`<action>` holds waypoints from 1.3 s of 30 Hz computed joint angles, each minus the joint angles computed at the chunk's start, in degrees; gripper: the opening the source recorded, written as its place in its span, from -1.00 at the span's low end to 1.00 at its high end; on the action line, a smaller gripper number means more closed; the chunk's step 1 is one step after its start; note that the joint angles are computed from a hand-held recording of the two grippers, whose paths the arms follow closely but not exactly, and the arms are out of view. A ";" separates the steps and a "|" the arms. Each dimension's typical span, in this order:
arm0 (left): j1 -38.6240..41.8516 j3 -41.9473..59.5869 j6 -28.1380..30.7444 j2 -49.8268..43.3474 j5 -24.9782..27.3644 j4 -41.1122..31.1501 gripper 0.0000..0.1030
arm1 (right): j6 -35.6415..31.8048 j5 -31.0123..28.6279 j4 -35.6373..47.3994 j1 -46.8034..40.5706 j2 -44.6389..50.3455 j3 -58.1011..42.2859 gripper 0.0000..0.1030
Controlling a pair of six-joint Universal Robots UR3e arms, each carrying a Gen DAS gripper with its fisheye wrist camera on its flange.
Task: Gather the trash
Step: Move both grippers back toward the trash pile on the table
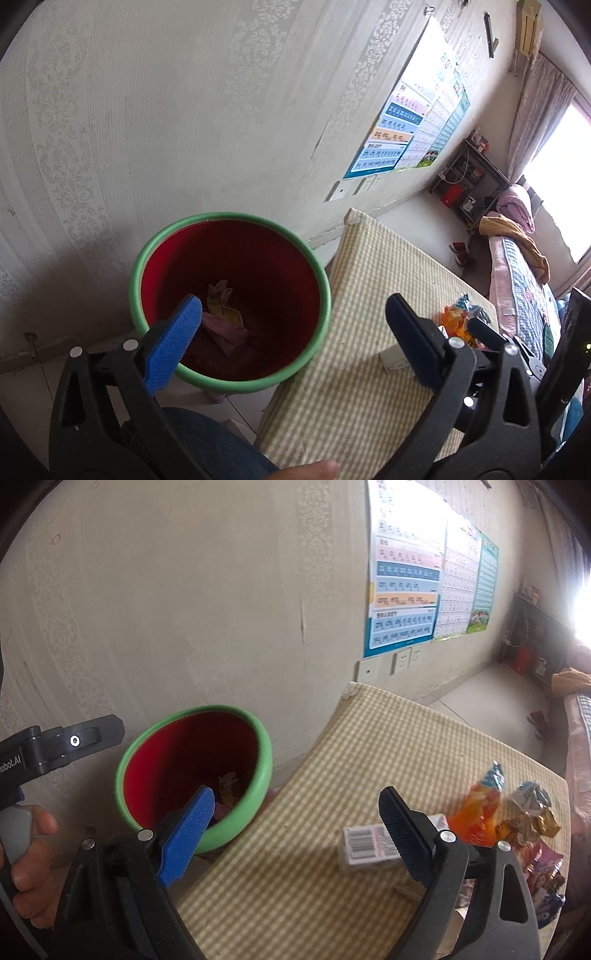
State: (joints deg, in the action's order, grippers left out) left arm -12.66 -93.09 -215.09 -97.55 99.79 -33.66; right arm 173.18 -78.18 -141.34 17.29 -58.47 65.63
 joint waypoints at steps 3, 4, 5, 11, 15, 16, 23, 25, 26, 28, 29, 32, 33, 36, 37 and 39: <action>-3.44 3.19 -0.53 -2.07 1.65 -1.06 0.90 | 0.08 0.17 -3.15 -3.62 -6.41 9.23 0.70; -4.53 4.51 -0.65 -2.96 2.06 -1.55 0.90 | 0.00 0.21 -4.19 -4.85 -8.50 12.15 0.70; -5.63 5.95 -0.83 -3.92 2.47 -2.11 0.90 | -0.16 0.38 -5.02 -6.11 -10.54 14.86 0.70; -11.22 17.05 -0.94 -10.84 3.83 -6.22 0.90 | -1.04 2.80 -7.23 -13.33 -20.85 26.60 0.71; -14.49 25.09 -0.50 -15.76 4.10 -9.25 0.90 | -1.80 4.33 -7.65 -17.64 -26.52 32.17 0.71; -15.20 27.07 -0.33 -16.94 4.09 -10.07 0.90 | -2.02 4.63 -7.72 -18.65 -27.76 33.42 0.70; -18.62 37.91 0.78 -23.75 3.87 -15.00 0.90 | -3.48 6.22 -6.98 -26.42 -33.87 38.99 0.71; -19.06 40.82 1.21 -25.70 3.37 -16.25 0.90 | -3.70 6.30 -6.69 -28.46 -34.31 39.29 0.71; -19.26 42.65 1.44 -26.84 2.98 -17.20 0.90 | -3.85 6.40 -6.52 -29.61 -34.67 39.68 0.71; -19.78 46.00 1.78 -29.04 2.47 -18.73 0.90 | -4.22 6.71 -6.10 -31.86 -35.17 40.45 0.70; -20.02 47.50 1.94 -30.08 2.08 -19.42 0.90 | -4.42 6.87 -5.83 -32.90 -35.27 40.69 0.70; -20.46 51.97 2.35 -33.37 0.47 -21.70 0.90 | -4.92 7.23 -5.38 -35.54 -35.16 41.34 0.70; -20.76 53.56 2.33 -34.52 0.10 -22.59 0.90 | -5.04 7.22 -5.17 -36.22 -35.01 41.40 0.70; -21.31 59.73 2.70 -38.82 -1.71 -26.07 0.90 | -5.19 7.50 -4.67 -38.03 -34.46 41.53 0.70; -21.53 61.89 2.82 -40.31 -2.22 -27.21 0.90 | -5.23 7.56 -4.56 -38.47 -34.17 41.53 0.70; -21.94 66.68 3.11 -43.52 -3.28 -29.81 0.90 | -5.47 7.68 -4.20 -39.07 -33.50 41.41 0.70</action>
State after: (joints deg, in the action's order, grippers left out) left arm -34.60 -26.42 -211.98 -141.07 96.51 -63.47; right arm 167.71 -70.50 -145.54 -21.78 -91.97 107.04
